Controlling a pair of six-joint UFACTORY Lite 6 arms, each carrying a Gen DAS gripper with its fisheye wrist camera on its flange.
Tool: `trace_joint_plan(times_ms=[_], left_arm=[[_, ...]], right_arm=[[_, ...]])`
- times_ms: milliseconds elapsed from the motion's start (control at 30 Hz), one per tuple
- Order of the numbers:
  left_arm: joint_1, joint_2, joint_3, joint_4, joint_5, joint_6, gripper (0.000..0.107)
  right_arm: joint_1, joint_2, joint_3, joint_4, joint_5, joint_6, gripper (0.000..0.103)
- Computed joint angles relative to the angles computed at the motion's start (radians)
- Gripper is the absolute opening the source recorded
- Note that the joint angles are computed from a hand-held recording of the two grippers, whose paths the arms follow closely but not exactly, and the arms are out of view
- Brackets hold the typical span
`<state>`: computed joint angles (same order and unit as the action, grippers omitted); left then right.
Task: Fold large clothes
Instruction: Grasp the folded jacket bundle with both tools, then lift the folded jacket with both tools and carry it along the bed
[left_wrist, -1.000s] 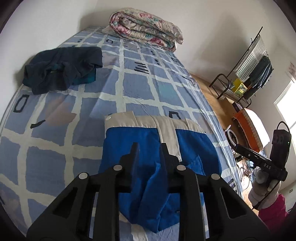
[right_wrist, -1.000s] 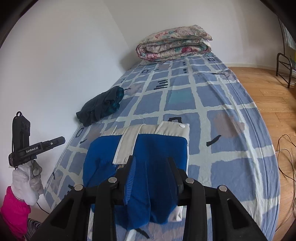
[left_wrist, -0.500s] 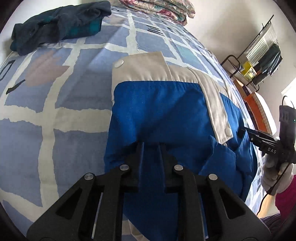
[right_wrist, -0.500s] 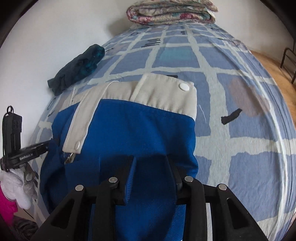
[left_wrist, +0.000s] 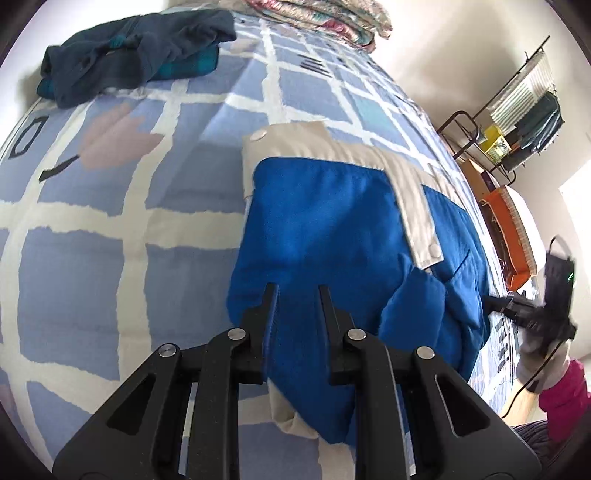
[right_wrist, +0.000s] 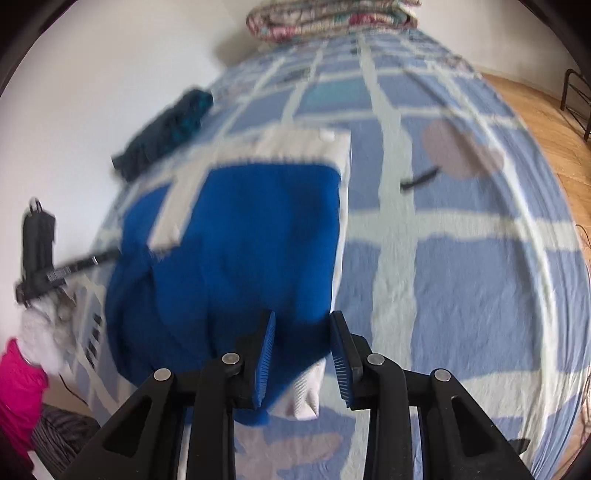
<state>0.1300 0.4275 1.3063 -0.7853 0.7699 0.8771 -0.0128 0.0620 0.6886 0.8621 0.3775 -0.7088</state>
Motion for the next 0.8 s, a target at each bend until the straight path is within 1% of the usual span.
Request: trace_joint_plan(times_ms=[33,67,100,133,167,200,233,267,300,333,400,467,633,700,800], left_arm=[[0.007,0.017,0.019,-0.001,0.011,-0.004,0.028],[0.027,0.027,0.033,-0.006,0.034,-0.009,0.039],[0.052,0.044,0.054,-0.025,0.069,-0.008,0.046],[0.076,0.064,0.075,-0.051,0.103,-0.005,0.057],[0.097,0.090,0.103,-0.074,0.139,-0.011,0.060],[0.115,0.122,0.138,-0.093,0.175,-0.024,0.061],[0.123,0.144,0.162,-0.103,0.196,-0.038,0.062],[0.132,0.181,0.199,-0.117,0.226,-0.056,0.063],[0.137,0.209,0.225,-0.129,0.247,-0.067,0.065],[0.142,0.240,0.249,-0.143,0.267,-0.079,0.065],[0.145,0.308,0.299,-0.161,0.303,-0.115,0.065],[0.150,0.344,0.317,-0.182,0.336,-0.129,0.066],[0.157,0.400,0.334,-0.196,0.363,-0.139,0.066],[0.165,0.402,0.329,-0.183,0.338,-0.151,0.066],[0.188,0.406,0.331,-0.198,0.352,-0.148,0.066]], right_arm=[[0.005,0.001,-0.015,-0.004,0.001,-0.016,0.032],[0.008,-0.016,-0.024,-0.024,0.003,-0.019,0.032],[-0.001,-0.035,-0.026,-0.037,0.017,-0.026,0.032],[-0.024,-0.068,-0.035,-0.011,0.039,-0.076,0.032],[-0.060,-0.106,-0.050,0.049,0.061,-0.154,0.032],[-0.099,-0.138,-0.064,0.116,0.089,-0.233,0.037],[-0.140,-0.160,-0.076,0.178,0.113,-0.303,0.048],[-0.169,-0.172,-0.084,0.238,0.121,-0.363,0.055],[-0.197,-0.177,-0.094,0.317,0.124,-0.437,0.066],[-0.215,-0.168,-0.097,0.378,0.126,-0.489,0.073],[-0.252,-0.094,-0.071,0.468,0.155,-0.559,0.075],[-0.269,-0.003,-0.034,0.521,0.195,-0.605,0.075],[-0.293,0.203,0.084,0.569,0.299,-0.614,0.075],[-0.276,0.240,0.105,0.577,0.298,-0.617,0.075],[-0.256,0.268,0.121,0.602,0.302,-0.632,0.075]])
